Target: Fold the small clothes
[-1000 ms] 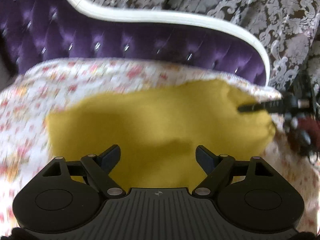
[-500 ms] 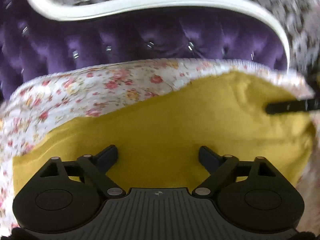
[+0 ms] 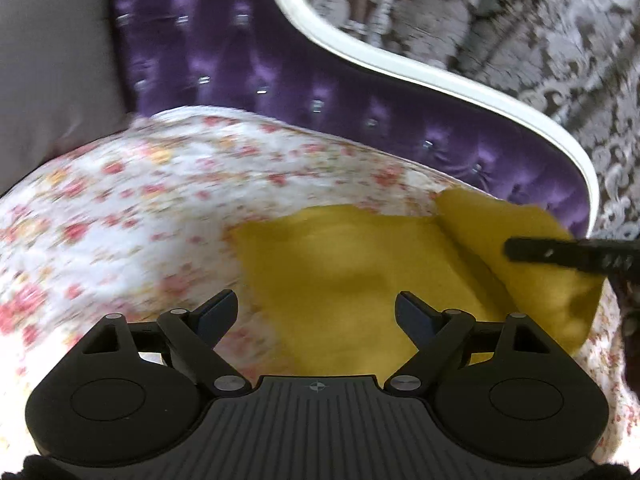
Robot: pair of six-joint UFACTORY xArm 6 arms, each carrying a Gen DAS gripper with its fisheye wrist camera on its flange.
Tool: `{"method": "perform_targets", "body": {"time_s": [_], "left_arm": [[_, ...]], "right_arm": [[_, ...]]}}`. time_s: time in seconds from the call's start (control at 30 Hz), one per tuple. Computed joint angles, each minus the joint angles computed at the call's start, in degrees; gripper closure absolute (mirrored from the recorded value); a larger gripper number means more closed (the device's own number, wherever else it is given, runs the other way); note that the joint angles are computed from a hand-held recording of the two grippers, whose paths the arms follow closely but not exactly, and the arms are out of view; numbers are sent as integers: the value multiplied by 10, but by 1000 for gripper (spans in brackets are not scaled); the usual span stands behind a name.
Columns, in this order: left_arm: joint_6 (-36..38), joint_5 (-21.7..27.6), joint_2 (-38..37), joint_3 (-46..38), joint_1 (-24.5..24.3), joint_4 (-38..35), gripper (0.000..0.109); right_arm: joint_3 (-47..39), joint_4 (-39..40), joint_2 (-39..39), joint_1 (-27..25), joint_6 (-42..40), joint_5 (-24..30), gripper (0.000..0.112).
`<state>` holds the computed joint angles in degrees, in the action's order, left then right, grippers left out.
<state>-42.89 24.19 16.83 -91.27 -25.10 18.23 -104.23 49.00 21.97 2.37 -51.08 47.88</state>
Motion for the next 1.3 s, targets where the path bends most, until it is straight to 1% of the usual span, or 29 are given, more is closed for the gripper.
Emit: {"method": "perform_targets", "body": {"time_s": [0.07,0.13,0.23,0.27,0.3,0.37,0.47,0.5,0.6,0.7,0.8,0.83,0.9,0.97,1.03,1.1,1.13,1.2,1.27,1.3], "left_arm": [[-7,-10,-26,35,10,-4,22],[-10,-22,-45,63,18,-12,22],[-7,-39,-65,97,25,-30,22],[-3,-47,-72,109,28,-38,22],[1,-52,-75,113,29,-47,22],[8,-63,-77,122,31,-62,22],[15,-79,-80,129,31,-80,22],[18,-84,-82,131,30,-87,22],[28,-98,-82,133,29,-108,22],[55,-106,-75,122,27,-147,22],[91,-103,-56,93,21,-197,22],[113,-100,-46,79,18,-223,22],[149,-91,-29,53,12,-270,22],[179,-79,-14,30,7,-307,22],[185,-65,-2,12,4,-309,22],[186,-54,5,0,2,-303,22],[188,-50,7,-3,1,-304,22],[187,-43,8,-7,0,-302,22],[189,-37,9,-9,-1,-303,22],[191,-34,9,-10,-1,-304,22]], "right_arm": [[30,-18,-13,29,-12,-22,88],[62,-41,-23,58,-22,-59,88],[99,-61,-35,84,-26,-88,88],[113,-68,-41,92,-33,-103,85],[127,-69,-47,98,-47,-117,81],[149,-41,-61,100,-97,-116,76],[160,46,-77,86,-173,-69,77],[167,62,-83,85,-186,-67,77],[203,100,-116,79,-224,-82,77],[242,110,-150,71,-241,-110,77],[282,104,-179,68,-262,-137,77],[296,107,-189,69,-272,-143,77],[323,117,-207,73,-300,-148,67],[353,138,-228,78,-351,-153,62],[374,160,-246,82,-397,-148,61],[387,171,-256,90,-426,-145,60],[394,174,-260,94,-440,-151,60],[402,172,-259,111,-467,-185,60],[400,162,-250,117,-469,-198,60],[397,155,-245,119,-462,-202,65]]}}
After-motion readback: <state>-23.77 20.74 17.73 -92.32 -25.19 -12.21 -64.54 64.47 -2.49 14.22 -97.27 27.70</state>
